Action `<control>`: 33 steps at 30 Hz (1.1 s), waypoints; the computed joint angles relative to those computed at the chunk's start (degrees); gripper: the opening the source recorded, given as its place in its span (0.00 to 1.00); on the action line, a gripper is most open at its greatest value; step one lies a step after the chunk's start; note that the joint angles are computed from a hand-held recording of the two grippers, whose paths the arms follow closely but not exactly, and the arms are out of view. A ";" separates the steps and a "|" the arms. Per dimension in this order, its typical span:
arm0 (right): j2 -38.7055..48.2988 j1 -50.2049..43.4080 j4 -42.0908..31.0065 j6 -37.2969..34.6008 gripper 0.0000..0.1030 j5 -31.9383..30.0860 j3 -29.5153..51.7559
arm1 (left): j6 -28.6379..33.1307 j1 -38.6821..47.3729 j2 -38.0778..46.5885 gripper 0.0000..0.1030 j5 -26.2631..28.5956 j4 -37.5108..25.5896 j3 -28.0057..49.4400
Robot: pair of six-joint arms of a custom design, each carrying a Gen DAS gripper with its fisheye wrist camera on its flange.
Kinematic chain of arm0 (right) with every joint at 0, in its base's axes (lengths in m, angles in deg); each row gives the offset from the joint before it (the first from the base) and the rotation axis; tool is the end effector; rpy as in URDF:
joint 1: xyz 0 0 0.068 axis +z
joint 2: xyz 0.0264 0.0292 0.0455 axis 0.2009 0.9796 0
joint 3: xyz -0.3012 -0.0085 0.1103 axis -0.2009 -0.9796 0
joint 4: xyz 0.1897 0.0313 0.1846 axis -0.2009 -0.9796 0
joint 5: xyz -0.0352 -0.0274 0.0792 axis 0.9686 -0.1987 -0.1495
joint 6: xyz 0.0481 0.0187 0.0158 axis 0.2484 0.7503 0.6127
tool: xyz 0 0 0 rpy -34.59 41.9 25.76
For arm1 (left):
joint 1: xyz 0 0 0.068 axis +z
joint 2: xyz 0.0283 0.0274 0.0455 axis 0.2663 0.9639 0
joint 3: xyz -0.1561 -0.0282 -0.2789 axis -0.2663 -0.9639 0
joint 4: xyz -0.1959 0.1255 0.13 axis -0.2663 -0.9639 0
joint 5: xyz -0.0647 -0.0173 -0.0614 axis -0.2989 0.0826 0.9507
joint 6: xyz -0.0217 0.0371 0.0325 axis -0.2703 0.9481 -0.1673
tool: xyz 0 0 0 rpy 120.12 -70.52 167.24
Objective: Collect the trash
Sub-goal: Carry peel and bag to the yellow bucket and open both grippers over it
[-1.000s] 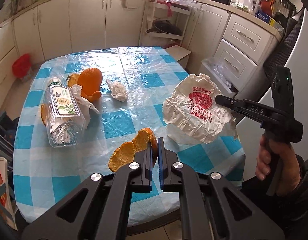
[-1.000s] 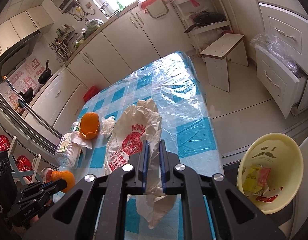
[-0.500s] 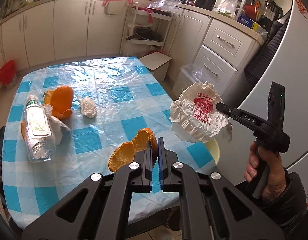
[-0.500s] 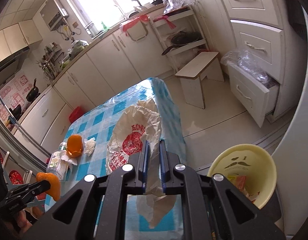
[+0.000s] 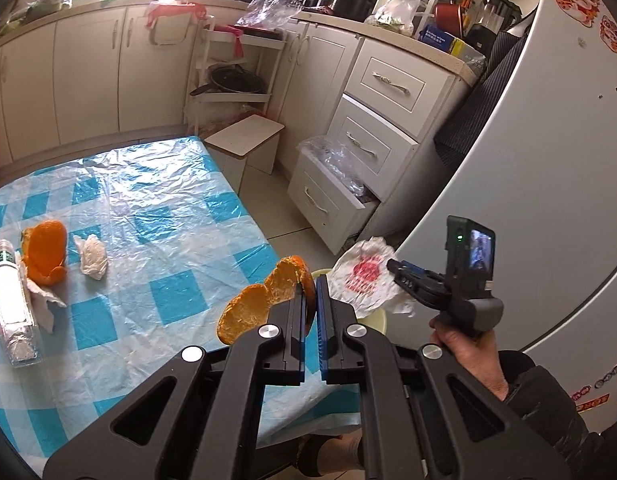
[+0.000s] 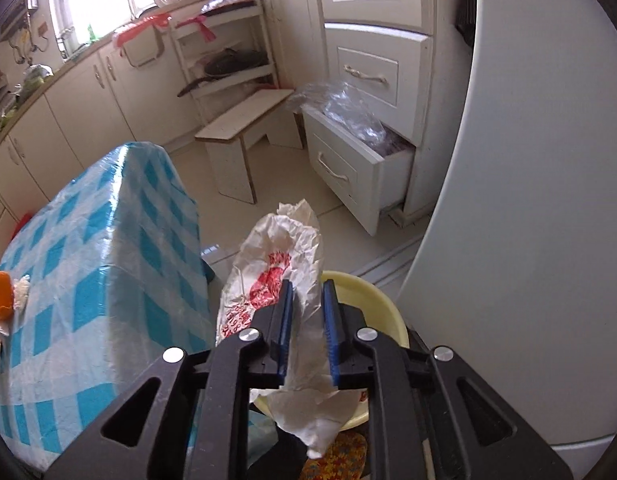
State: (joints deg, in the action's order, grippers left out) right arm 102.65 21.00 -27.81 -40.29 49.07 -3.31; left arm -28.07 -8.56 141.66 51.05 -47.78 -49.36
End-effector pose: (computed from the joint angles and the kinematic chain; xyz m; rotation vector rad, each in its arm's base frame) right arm 0.3814 0.0648 0.0654 -0.0832 2.4903 0.1742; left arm 0.2165 -0.0920 0.1795 -0.1729 2.2970 -0.3643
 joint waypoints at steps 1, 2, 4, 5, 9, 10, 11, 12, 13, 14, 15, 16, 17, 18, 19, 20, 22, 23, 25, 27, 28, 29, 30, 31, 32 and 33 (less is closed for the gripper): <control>1.13 -0.02 -0.75 0.54 0.31 0.62 1.10 | -0.09 -0.09 0.26 0.05 0.26 0.14 0.25; 1.90 -0.22 -1.15 0.80 0.38 0.75 1.82 | -0.16 -0.20 0.65 0.05 0.37 0.33 0.48; 2.63 -1.18 -1.67 2.42 0.39 -1.17 2.53 | -0.49 -0.85 1.58 0.05 0.26 1.02 0.53; 2.44 -1.76 -1.64 3.09 0.39 -2.42 2.42 | -0.57 -1.06 2.32 0.05 0.38 1.42 0.66; -2.13 -2.63 1.64 3.91 0.46 -6.84 -1.31 | -0.72 -1.01 6.58 0.05 2.11 3.67 1.54; -4.10 -2.56 2.53 3.42 0.49 -7.81 -2.44 | -0.70 -1.13 7.96 0.05 2.44 4.22 2.09; -5.89 -2.61 3.20 2.83 0.56 -8.75 -3.37 | -0.64 -1.37 9.42 0.05 2.70 4.62 2.83; -7.92 -2.61 3.68 2.13 0.62 -9.66 -4.16 | -0.66 -1.74 10.74 0.05 2.83 4.91 3.60; -9.55 -2.61 3.89 1.34 0.65 -10.45 -4.52 | -0.65 -2.17 12.16 0.05 3.03 5.17 4.57; -11.40 -2.54 3.63 -0.02 0.67 -11.08 -4.67 | -0.56 -2.61 13.68 0.05 3.34 5.46 5.72; -12.87 -2.47 3.20 -1.79 0.70 -11.26 -4.56 | -0.47 -2.94 14.95 0.05 3.64 5.69 6.74; -14.49 -2.53 3.15 -4.05 0.71 -11.03 -4.76 | -0.35 -3.23 16.33 0.05 3.99 5.93 7.84; -15.79 -2.68 4.07 -5.94 0.74 -10.23 -5.38 | -0.37 -3.68 17.88 0.05 4.40 6.15 9.20; -16.82 -2.84 5.46 -7.19 0.77 -9.12 -6.27 | -0.49 -4.15 19.34 0.05 4.85 6.39 10.55; -17.44 -3.43 7.19 -8.04 0.78 -8.18 -7.12 | -0.55 -4.43 20.63 0.05 5.37 6.50 11.83; -17.62 -4.34 8.96 -7.81 0.78 -7.62 -7.80 | -0.68 -4.66 22.33 0.05 6.16 6.82 13.33; -17.07 -6.68 11.63 -3.96 0.78 -8.39 -8.68 | -1.36 -5.01 25.60 0.05 7.93 7.33 16.31; -16.54 -7.78 12.50 -1.98 0.78 -9.16 -8.74 | -1.73 -5.08 27.09 0.05 8.71 7.52 17.63; -16.40 -9.30 14.59 1.44 0.78 -9.81 -9.22 | -2.54 -5.02 30.72 0.05 10.76 8.53 20.54; -17.24 -10.67 17.10 4.12 0.78 -10.97 -10.17 | -3.81 -4.79 34.58 0.05 12.85 8.85 23.87; -17.50 -11.05 18.71 5.06 0.78 -11.13 -10.79 | -4.50 -4.62 36.73 0.05 14.05 8.91 25.72; -17.69 -11.26 19.87 5.87 0.79 -11.26 -11.16 | -5.10 -4.47 38.94 0.05 15.13 8.67 27.72; -17.71 -11.40 20.43 6.49 0.79 -11.75 -11.22 | -5.63 -4.40 40.93 0.05 15.90 8.06 29.63; -17.72 -11.61 20.09 6.80 0.79 -12.42 -10.87 | -6.19 -4.29 43.16 0.05 16.49 6.81 32.03; -17.60 -11.56 19.87 7.09 0.79 -12.89 -10.56 | -6.55 -4.34 44.98 0.05 16.48 5.54 34.03; -17.43 -11.44 19.67 7.14 0.79 -13.13 -10.23 | -6.45 -4.32 47.07 0.09 16.66 3.60 36.57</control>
